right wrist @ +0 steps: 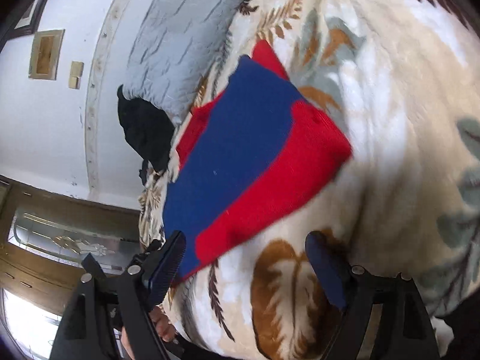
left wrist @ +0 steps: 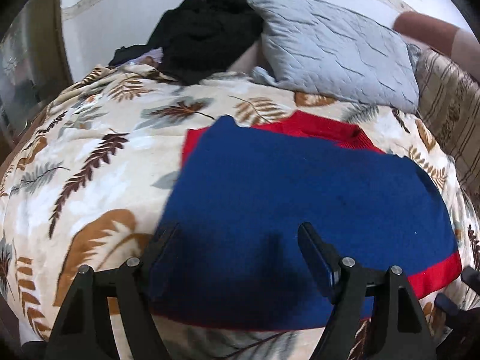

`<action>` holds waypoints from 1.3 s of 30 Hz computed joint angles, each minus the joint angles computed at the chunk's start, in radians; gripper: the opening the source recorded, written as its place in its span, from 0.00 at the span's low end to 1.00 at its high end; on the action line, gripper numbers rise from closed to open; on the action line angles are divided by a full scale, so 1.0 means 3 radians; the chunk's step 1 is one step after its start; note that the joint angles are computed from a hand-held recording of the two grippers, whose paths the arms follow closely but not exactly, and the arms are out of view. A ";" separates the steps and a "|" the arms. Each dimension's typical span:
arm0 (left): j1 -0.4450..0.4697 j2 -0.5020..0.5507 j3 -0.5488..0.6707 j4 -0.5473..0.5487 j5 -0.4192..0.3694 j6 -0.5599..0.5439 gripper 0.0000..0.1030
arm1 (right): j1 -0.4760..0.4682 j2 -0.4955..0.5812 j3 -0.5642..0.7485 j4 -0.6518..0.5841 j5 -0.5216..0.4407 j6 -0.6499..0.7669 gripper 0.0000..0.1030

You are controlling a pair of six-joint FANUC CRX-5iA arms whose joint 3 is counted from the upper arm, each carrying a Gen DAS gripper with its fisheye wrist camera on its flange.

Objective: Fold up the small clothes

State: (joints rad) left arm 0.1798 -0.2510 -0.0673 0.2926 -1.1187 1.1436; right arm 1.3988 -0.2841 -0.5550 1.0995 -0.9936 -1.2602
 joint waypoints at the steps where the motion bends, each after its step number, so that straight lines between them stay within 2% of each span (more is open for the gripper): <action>1: -0.0009 0.0010 -0.0010 0.0019 -0.0003 0.0002 0.77 | -0.0032 0.0008 0.0019 -0.0042 -0.0007 0.0023 0.83; 15: 0.0035 0.0061 -0.0122 0.0033 -0.0038 -0.0140 0.77 | -0.0149 0.0114 0.0211 -0.0221 -0.0306 0.0236 0.83; 17: 0.0027 0.0055 -0.0130 0.0019 -0.0027 -0.0157 0.77 | -0.0156 0.0135 0.0252 -0.0289 -0.0347 0.0368 0.79; 18: 0.0021 0.0051 -0.0136 0.0009 -0.0021 -0.0160 0.77 | -0.0153 0.0172 0.0330 -0.0385 -0.0412 0.0522 0.69; 19: 0.0019 0.0053 -0.0135 0.0004 -0.0021 -0.0161 0.77 | -0.0151 0.0236 0.0467 -0.0570 -0.0532 0.0783 0.46; 21: 0.0015 0.0056 -0.0139 -0.0001 -0.0019 -0.0167 0.77 | -0.0184 0.0308 0.0636 -0.0880 -0.0643 0.1121 0.15; 22: 0.0014 0.0052 -0.0148 -0.0003 -0.0009 -0.0181 0.77 | -0.0212 0.0281 0.0599 -0.0900 -0.0578 0.1163 0.11; 24: 0.0009 0.0043 -0.0159 -0.0011 0.0006 -0.0200 0.77 | -0.0205 0.0317 0.0679 -0.0959 -0.0681 0.1344 0.10; 28: 0.0051 -0.0041 -0.0224 0.0070 0.0136 -0.0150 0.77 | -0.0080 0.0634 0.1188 -0.1038 -0.1333 0.1948 0.09; 29: 0.0061 -0.0064 -0.0251 0.0131 0.0194 -0.0136 0.77 | -0.0117 0.0652 0.1233 -0.1174 -0.1325 0.2089 0.10; 30: 0.0072 -0.0071 -0.0268 0.0220 0.0214 -0.0172 0.77 | -0.0163 0.0600 0.1156 -0.1279 -0.1182 0.2055 0.13; 31: 0.0078 -0.0071 -0.0282 0.0283 0.0209 -0.0230 0.77 | -0.0176 0.0439 0.0939 -0.1241 -0.0940 0.1846 0.14; 32: 0.0058 -0.0055 -0.0283 0.0278 0.0189 -0.0272 0.78 | -0.0133 0.0319 0.0753 -0.1069 -0.0832 0.1563 0.16; 35: -0.0078 0.0106 -0.0127 -0.0064 -0.0033 -0.0186 0.79 | -0.0006 0.0202 0.0703 -0.0980 -0.0901 0.1509 0.46; 36: -0.0088 0.0054 -0.0193 -0.0066 0.0066 -0.0240 0.79 | 0.0043 0.0177 0.0714 -0.0967 -0.0955 0.1524 0.65; 39: -0.0074 0.0059 -0.0196 -0.0017 0.0063 -0.0262 0.79 | 0.0176 0.0108 0.0752 -0.0813 -0.1212 0.1566 0.67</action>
State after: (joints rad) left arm 0.1577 -0.2335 -0.1260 0.2876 -1.0999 1.0651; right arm 1.4516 -0.2517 -0.3294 0.8557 -1.3570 -0.7904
